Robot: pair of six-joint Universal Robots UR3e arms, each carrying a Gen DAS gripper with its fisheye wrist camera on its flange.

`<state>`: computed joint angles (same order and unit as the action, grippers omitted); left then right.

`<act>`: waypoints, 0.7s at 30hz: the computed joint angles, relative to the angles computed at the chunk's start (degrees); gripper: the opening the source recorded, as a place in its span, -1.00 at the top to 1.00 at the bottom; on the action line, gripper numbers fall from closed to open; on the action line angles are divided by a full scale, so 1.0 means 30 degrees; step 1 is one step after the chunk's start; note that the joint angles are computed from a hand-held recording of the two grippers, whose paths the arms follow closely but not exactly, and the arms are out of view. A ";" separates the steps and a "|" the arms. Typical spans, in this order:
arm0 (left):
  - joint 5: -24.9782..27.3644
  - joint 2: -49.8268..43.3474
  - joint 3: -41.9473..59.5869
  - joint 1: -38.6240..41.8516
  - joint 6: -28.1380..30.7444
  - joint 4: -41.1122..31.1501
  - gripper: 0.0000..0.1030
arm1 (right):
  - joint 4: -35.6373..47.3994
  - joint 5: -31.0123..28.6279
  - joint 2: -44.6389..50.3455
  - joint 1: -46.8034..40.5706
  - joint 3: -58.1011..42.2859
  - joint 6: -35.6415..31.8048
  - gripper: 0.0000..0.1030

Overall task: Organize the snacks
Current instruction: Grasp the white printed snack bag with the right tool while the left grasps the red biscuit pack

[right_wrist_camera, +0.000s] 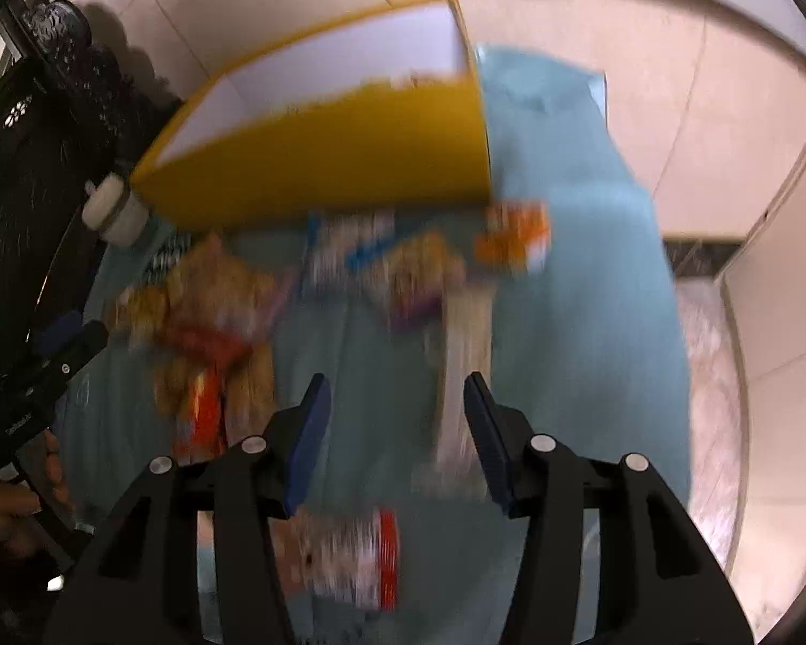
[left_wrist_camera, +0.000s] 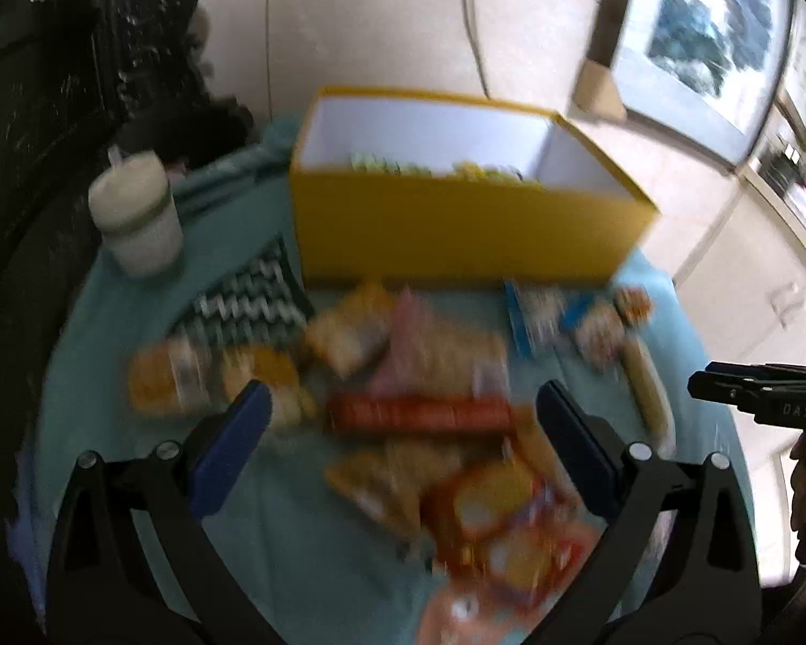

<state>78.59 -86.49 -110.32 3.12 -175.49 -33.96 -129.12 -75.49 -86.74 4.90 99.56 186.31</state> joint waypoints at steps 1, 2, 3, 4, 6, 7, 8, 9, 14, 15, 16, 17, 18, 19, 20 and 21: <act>-0.0217 0.0465 -0.0812 0.0091 0.0225 0.0204 -0.95 | -0.0316 0.0344 -0.0516 0.0043 0.1059 -0.0144 -0.02; -0.0482 0.0995 -0.1649 0.0171 0.0500 0.0399 -0.95 | -0.0494 0.0577 -0.0888 0.0097 0.1744 -0.0393 -0.02; -0.0640 0.1429 -0.2391 0.0166 0.0811 0.0632 -0.95 | -0.0790 0.0593 -0.1389 0.0486 0.2682 -0.0958 -0.03; -0.0629 0.1726 -0.3121 0.0103 0.1084 0.1062 -0.95 | -0.0940 0.0122 -0.1517 0.1065 0.3100 -0.1415 -0.04; -0.0518 0.2409 -0.4187 0.0057 0.1441 0.1243 -0.95 | -0.0980 -0.0564 -0.1381 0.2088 0.3375 -0.2167 -0.04; -0.0494 0.2496 -0.4394 0.0075 0.1398 0.1155 -0.95 | -0.1175 -0.0860 -0.1257 0.2640 0.3561 -0.2498 -0.04; -0.0493 0.2671 -0.4624 0.0126 0.1313 0.0937 -0.95 | -0.1429 -0.1151 -0.0925 0.3064 0.3504 -0.2769 -0.04; -0.0441 0.2743 -0.4756 0.0078 0.1250 0.0887 -0.95 | -0.1833 -0.1494 -0.0564 0.3576 0.3510 -0.2817 -0.04; -0.0442 0.2463 -0.4928 -0.0935 0.1499 0.1230 -0.95 | -0.3328 -0.3760 0.1168 0.5315 0.3301 -0.2569 -0.06; -0.0369 0.2490 -0.5090 -0.1288 0.1563 0.1458 -0.95 | -0.3512 -0.3991 0.1377 0.5488 0.3313 -0.2567 -0.06; -0.0313 0.2352 -0.5256 -0.1769 0.1640 0.1915 -0.95 | -0.3661 -0.4436 0.1680 0.5742 0.3286 -0.2449 -0.06; -0.0203 0.2126 -0.5366 -0.2244 0.1583 0.2387 -0.95 | -0.3739 -0.4631 0.1707 0.5800 0.3378 -0.2408 -0.06; -0.0124 0.2006 -0.5453 -0.2545 0.1481 0.2635 -0.95 | -0.3844 -0.4564 0.1555 0.5704 0.3607 -0.2348 -0.05; -0.0137 0.1757 -0.5482 -0.2882 0.1337 0.2922 -0.95 | -0.3814 -0.4630 0.1452 0.5660 0.3683 -0.2257 0.00; -0.0099 0.1533 -0.5469 -0.3105 0.1176 0.3177 -0.95 | -0.3765 -0.4727 0.1308 0.5592 0.3811 -0.2201 0.07; -0.0060 0.1208 -0.5422 -0.3344 0.0962 0.3440 -0.95 | -0.3658 -0.4743 0.1112 0.5466 0.3967 -0.2213 0.12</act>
<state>78.41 -82.87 -126.59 -6.92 -172.60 -23.64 -140.09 -89.72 -83.40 21.30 111.47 179.67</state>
